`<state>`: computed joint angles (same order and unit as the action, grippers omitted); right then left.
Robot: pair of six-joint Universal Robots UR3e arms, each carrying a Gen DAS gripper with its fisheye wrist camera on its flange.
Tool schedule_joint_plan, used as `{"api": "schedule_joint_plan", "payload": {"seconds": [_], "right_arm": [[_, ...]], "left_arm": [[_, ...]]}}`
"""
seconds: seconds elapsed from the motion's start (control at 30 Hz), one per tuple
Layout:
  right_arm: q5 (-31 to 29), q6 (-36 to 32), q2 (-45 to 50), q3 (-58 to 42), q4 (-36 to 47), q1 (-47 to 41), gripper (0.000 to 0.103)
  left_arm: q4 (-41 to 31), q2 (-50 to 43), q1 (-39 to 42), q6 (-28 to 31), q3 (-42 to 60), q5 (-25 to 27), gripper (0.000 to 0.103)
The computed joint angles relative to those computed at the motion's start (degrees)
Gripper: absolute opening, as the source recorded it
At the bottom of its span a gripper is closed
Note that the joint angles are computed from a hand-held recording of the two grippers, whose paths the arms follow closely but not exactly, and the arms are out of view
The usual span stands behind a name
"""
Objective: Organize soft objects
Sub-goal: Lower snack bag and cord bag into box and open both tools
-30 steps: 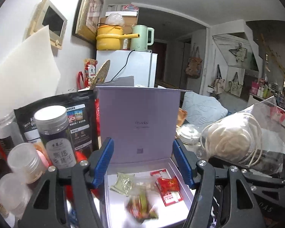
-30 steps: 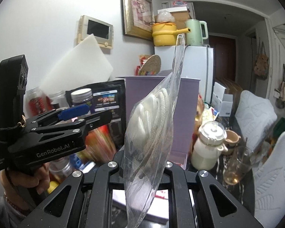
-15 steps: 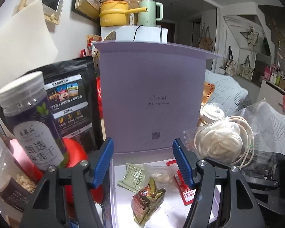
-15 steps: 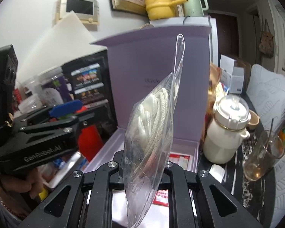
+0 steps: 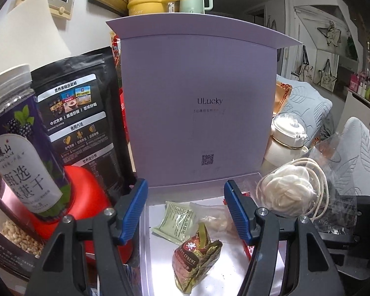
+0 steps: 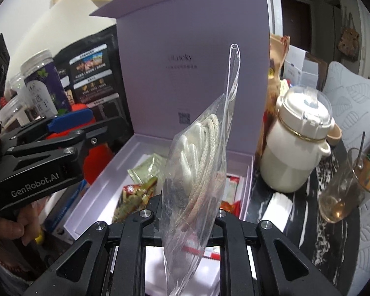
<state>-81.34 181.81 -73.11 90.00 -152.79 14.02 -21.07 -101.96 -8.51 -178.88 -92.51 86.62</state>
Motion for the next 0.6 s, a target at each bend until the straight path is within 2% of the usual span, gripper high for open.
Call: {"api": "schedule_joint_plan", "payload": {"seconds": [0.1, 0.23, 0.5, 0.57, 0.6], "right_arm": [[-0.3, 1.1, 0.5, 0.2, -0.2, -0.4, 0.022], [-0.5, 1.2, 1.3, -0.8, 1.3, -0.5, 0.036], [-2.0, 1.1, 2.9, -2.2, 3.0, -0.1, 0.036], [-4.1, 1.2, 3.1, -2.8, 3.3, 0.6, 0.045], [-5.0, 1.4, 3.2, -2.8, 3.2, 0.8, 0.056]], "left_arm": [[-0.4, -0.1, 0.1, -0.1, 0.1, 0.3, 0.064], [-1.0, -0.9, 0.0, -0.1, 1.1, 0.7, 0.064], [-1.6, -2.1, -0.1, -0.3, 2.1, 1.2, 0.064], [-1.9, -2.3, -0.3, -0.3, 2.4, 1.7, 0.064], [-2.2, -2.4, -0.5, -0.3, 2.6, 1.9, 0.064]]}}
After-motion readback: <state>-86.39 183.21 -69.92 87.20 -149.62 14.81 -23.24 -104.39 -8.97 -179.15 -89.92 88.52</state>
